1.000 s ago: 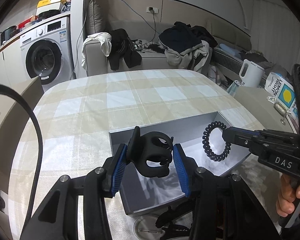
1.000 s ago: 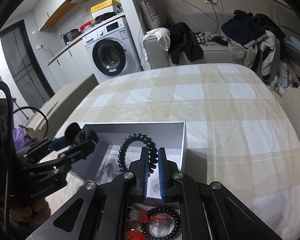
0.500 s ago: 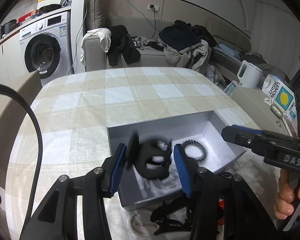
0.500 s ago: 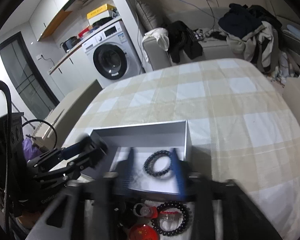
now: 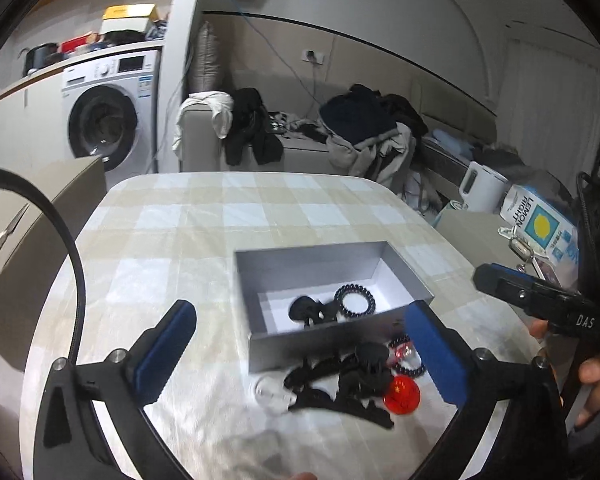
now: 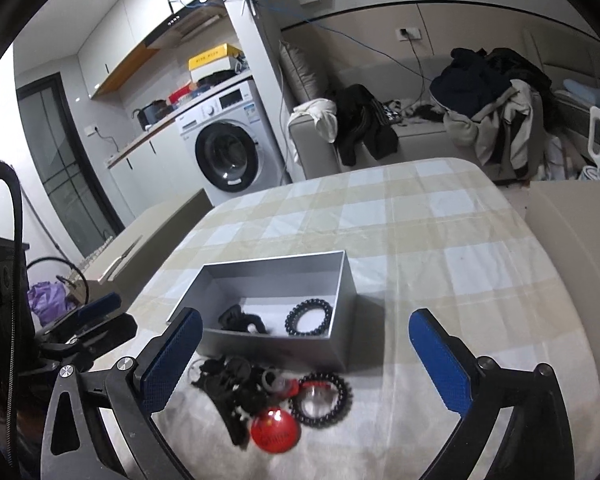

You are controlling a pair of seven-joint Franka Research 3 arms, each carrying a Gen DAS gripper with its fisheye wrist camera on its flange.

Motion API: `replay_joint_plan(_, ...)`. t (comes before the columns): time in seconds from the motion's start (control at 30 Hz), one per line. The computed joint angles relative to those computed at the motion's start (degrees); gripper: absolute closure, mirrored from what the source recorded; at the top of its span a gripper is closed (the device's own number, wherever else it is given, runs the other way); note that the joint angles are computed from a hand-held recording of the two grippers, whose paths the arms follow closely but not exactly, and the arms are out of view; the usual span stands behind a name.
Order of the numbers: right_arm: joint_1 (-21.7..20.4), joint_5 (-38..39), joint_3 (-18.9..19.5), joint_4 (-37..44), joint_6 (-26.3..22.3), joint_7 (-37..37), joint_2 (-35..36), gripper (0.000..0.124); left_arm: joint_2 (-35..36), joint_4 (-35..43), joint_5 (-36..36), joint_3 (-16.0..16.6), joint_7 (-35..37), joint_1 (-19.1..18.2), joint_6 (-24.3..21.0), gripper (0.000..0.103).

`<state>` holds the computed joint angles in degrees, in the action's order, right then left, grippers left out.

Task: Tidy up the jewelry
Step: 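Drop the claw clip into the grey box while the right tool drops the hair tie, then reach the right tool down and grasp another black spiral hair tie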

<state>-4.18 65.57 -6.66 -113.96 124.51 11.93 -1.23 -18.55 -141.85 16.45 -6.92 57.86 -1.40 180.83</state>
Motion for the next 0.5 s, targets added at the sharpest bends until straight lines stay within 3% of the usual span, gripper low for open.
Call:
replay_joint_plan(0.1, -0.3, -0.2, -0.4, -0.7, -1.0, -1.0, -0.5, 0.021, -2.3, -1.8, 2.9, -6.7, -5.4, 7.5, 0.3, 0.001)
replay_joint_plan(0.17, -0.4, -1.1, -0.5, -1.2, -1.1, -1.6, -0.8, 0.021, -3.6, -2.8, 4.6, -9.4, -8.2, 10.6, 0.2, 0.001)
replay_joint_plan(0.43, -1.1, -7.3, -0.5, -0.2, -4.0, 2.2, 1.1, 0.021, -3.5, -2.9, 10.2, -11.9, -13.6, 13.9, -1.3, 0.001)
replay_joint_plan(0.5, -1.5, -8.1, -0.5, -0.1, -5.4, 2.8, 1.7, 0.021, -3.1, -3.1, 11.1, -11.2, -14.1, 13.2, -1.2, 0.001)
